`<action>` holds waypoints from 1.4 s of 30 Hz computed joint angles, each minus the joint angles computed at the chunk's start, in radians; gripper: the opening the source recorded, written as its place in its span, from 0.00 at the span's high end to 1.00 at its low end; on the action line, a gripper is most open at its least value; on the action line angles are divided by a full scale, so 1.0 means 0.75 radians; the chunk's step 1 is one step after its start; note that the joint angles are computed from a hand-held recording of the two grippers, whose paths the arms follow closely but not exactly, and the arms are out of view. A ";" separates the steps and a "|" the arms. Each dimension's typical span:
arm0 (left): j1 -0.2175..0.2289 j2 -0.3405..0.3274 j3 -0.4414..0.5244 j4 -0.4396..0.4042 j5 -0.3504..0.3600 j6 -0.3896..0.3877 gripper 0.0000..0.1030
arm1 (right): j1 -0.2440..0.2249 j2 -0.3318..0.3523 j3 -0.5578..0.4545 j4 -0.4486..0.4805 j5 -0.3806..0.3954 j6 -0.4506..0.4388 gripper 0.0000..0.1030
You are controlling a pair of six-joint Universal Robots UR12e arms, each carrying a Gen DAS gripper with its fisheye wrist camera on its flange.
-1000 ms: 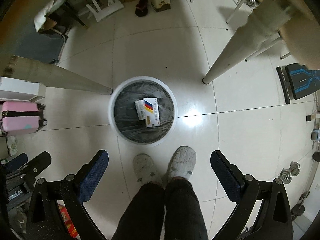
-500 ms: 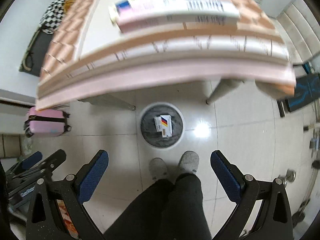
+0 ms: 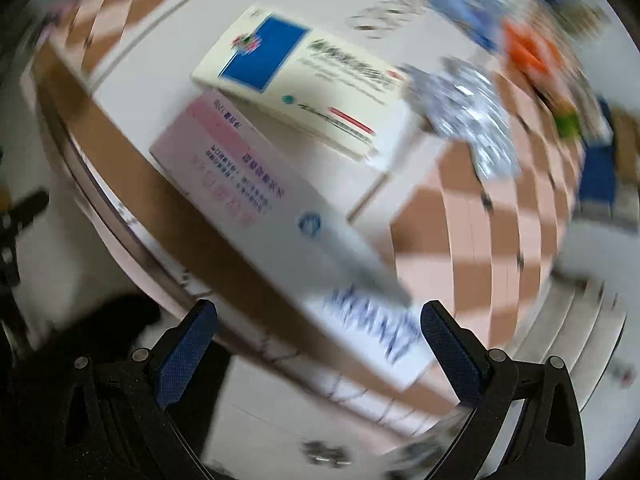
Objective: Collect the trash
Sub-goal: 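Grasp the blue-white medicine box with left tool while right tool grasps the Doctor toothpaste box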
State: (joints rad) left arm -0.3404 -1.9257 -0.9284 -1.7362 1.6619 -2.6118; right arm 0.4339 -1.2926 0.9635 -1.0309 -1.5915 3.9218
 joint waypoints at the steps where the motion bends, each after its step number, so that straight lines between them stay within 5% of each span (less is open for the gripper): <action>1: -0.007 -0.003 0.000 -0.002 0.012 -0.015 0.06 | -0.011 -0.001 0.012 -0.006 0.014 -0.090 0.01; 5: -0.031 -0.025 0.012 -0.014 0.053 -0.086 0.06 | -0.044 -0.025 0.081 -0.065 0.073 -0.242 0.35; 12: -0.039 -0.039 0.027 -0.025 0.083 -0.065 0.06 | -0.091 -0.174 0.260 -0.239 0.204 -0.144 0.41; 17: -0.088 -0.005 -0.019 0.153 0.086 0.271 0.06 | -0.127 -0.400 0.489 -0.469 0.313 0.256 0.42; 23: -0.180 -0.046 0.032 0.271 0.021 0.749 0.06 | -0.178 -0.588 0.659 -0.520 0.172 0.733 0.45; 30: -0.272 -0.127 0.118 0.248 0.052 1.233 0.06 | -0.225 -0.672 0.768 -0.544 0.163 0.867 0.46; 33: -0.288 -0.170 0.186 0.143 0.069 1.309 0.04 | -0.253 -0.675 0.779 -0.550 0.172 0.855 0.48; 40: -0.300 -0.273 0.411 -0.187 0.069 1.293 0.06 | -0.235 -0.662 0.826 -0.628 0.181 0.895 0.48; 42: -0.303 -0.266 0.388 -0.175 0.086 1.302 0.06 | -0.234 -0.660 0.828 -0.632 0.182 0.888 0.48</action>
State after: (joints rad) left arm -0.5677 -2.1254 -0.6374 -1.8671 1.7267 -1.6353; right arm 0.2586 -1.7873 1.5848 -1.5046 -1.4553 4.5881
